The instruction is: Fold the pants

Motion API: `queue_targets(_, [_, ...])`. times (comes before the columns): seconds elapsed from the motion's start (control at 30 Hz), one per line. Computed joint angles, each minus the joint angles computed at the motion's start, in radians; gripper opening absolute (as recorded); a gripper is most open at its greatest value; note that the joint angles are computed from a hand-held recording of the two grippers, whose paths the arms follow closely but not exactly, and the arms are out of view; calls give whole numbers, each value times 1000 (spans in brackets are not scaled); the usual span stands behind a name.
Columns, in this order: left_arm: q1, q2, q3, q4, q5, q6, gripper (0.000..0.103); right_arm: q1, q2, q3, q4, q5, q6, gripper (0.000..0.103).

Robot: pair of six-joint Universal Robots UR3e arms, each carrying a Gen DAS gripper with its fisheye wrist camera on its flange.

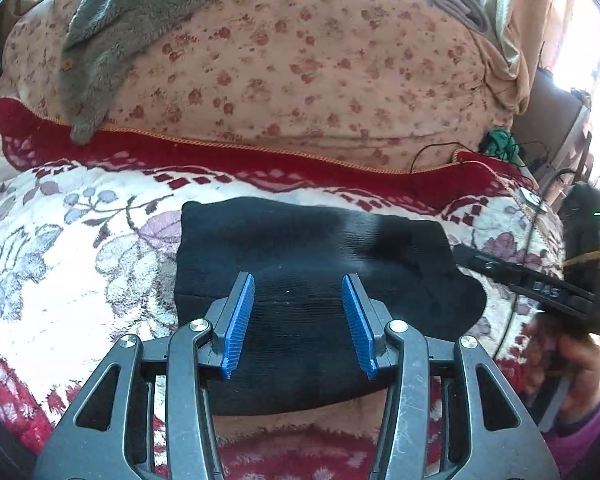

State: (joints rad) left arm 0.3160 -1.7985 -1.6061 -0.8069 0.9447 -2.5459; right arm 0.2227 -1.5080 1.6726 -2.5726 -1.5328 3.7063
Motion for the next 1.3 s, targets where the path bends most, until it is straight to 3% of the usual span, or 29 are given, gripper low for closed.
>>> queue_targets(0.23, [-25,-50,26,21,40,-43,45,73,31,-70,15,-86,-25,53])
queue_targets(0.37, [-32,-58,26,36,49,-48,45,77,35,-65,-31,-43,-33,53])
queue_targets(0.67, [-31,-63,35,29,52,-53,45,62,89,-68,18,4,-17,53])
queue_targets(1.17, [-3,9,-13,78,72,-63,45,122,92,-163,47,-77,2,53])
queue_targets(1.27, [25,16,0,20,36,-36,45,112,79,-138,33,-60,15,55])
queue_targets(1.3, [35,15,12,-12,19,-22,45,101,67,-116,21,-40,16,60])
